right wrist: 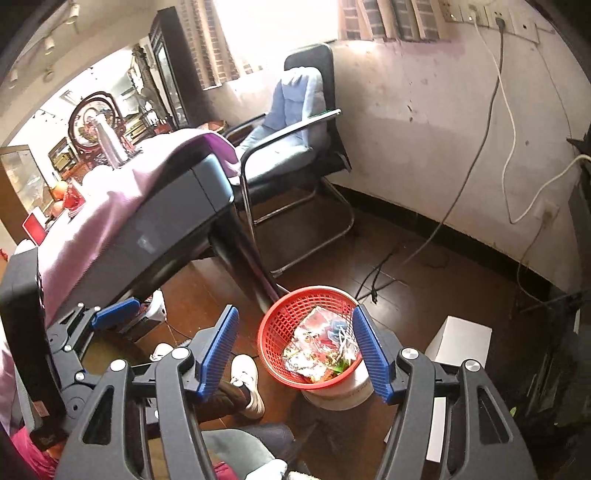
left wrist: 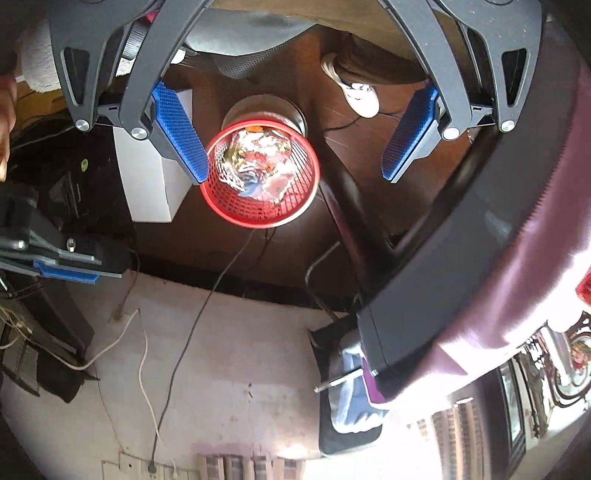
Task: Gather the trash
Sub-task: 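Return both tools from the wastebasket to the table, then grasp the red snack bag with the left tool while the right tool grasps the white paper cup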
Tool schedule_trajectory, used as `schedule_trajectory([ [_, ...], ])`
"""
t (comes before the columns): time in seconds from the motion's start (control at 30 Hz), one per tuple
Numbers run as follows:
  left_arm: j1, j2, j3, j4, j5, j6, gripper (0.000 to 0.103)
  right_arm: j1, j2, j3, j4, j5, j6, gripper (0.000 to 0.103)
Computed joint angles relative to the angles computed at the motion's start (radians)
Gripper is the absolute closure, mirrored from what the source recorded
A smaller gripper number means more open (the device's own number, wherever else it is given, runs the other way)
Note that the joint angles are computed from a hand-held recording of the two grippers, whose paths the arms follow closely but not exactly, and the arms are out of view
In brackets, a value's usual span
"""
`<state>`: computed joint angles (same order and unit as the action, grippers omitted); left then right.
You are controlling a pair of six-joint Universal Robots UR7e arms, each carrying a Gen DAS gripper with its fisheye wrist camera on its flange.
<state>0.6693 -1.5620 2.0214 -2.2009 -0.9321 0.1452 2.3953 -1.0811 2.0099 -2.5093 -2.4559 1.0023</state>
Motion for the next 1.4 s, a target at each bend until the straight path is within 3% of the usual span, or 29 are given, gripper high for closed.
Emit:
schedule_trajectory([
  [0.4,-0.05,-0.051,-0.039,-0.02,0.081,0.01,0.007,0.061,0.03,-0.078,0.01,-0.039,-0.069,0.032],
  [0.7,-0.008,-0.029,-0.175,-0.004,0.152,0.058,0.007,0.056,0.072,-0.126,-0.023,-0.013,-0.142,0.024],
  [0.87,0.067,0.04,-0.351,0.051,0.171,0.054,0.007,0.04,0.109,-0.161,-0.055,0.02,-0.2,0.024],
  [1.0,0.141,0.155,-0.546,0.081,0.219,0.058,0.007,0.016,0.155,-0.211,-0.095,0.056,-0.276,0.024],
  [1.23,0.299,0.441,-1.013,0.28,0.242,-0.032,0.007,-0.021,0.241,-0.334,-0.137,0.116,-0.408,0.024],
  [1.4,0.364,0.548,-1.191,0.418,0.217,-0.077,0.007,-0.026,0.286,-0.419,-0.132,0.131,-0.477,0.024],
])
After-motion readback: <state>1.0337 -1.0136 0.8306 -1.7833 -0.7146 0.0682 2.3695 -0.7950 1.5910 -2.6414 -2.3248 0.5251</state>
